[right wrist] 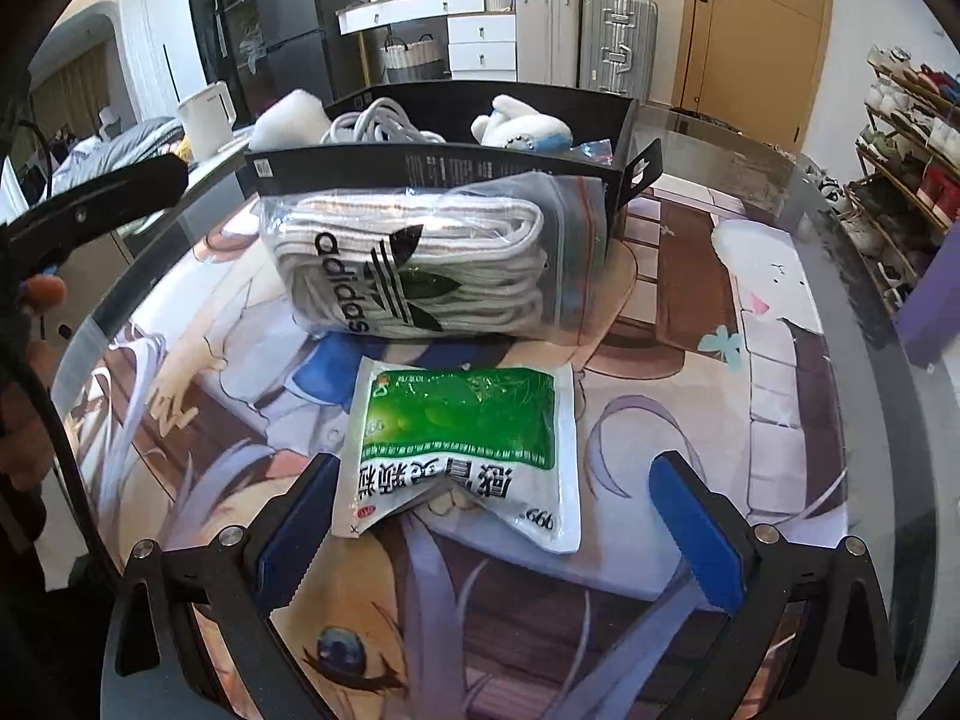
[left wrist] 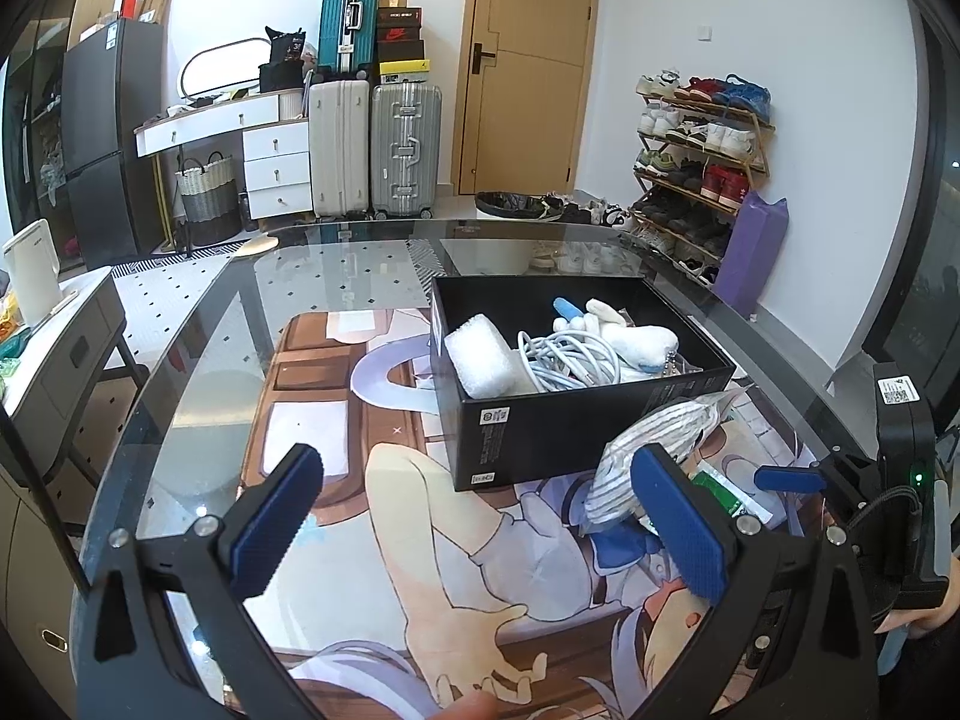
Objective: Organize soft objects
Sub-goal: 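Grasp the green medicine packet with the right tool, then grasp the clear adidas bag of white laces with the left tool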
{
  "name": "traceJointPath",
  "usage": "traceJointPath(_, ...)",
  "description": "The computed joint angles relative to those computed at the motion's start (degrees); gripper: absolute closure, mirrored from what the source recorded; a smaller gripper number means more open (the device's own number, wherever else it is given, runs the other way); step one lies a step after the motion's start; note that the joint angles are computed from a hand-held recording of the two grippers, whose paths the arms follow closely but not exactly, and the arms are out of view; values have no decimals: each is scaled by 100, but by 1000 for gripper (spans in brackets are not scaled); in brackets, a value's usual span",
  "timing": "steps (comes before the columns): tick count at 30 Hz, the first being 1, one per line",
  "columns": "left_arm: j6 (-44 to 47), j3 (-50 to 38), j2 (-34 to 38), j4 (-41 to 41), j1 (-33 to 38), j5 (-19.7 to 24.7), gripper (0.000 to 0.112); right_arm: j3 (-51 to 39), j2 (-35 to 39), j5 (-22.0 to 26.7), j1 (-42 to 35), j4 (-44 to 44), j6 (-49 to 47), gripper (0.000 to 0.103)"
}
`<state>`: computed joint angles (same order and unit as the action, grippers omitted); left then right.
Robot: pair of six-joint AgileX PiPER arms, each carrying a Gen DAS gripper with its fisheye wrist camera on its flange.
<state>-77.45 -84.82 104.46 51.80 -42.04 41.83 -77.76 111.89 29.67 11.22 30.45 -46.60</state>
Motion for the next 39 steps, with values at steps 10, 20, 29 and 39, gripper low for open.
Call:
traceJointPath(10,115,-61,66,-57,-4,30,9,-273,137,229,-6,-91,-80,1)
traceJointPath(20,97,-166,170,27,-80,185,9,32,-48,135,-40,435,-716,13)
traceJointPath(29,158,-195,196,28,-96,187,9,300,-235,124,-98,835,-1198,42)
traceJointPath(39,298,-291,295,-150,-105,118,9,661,-479,295,-439,1640,-2067,63)
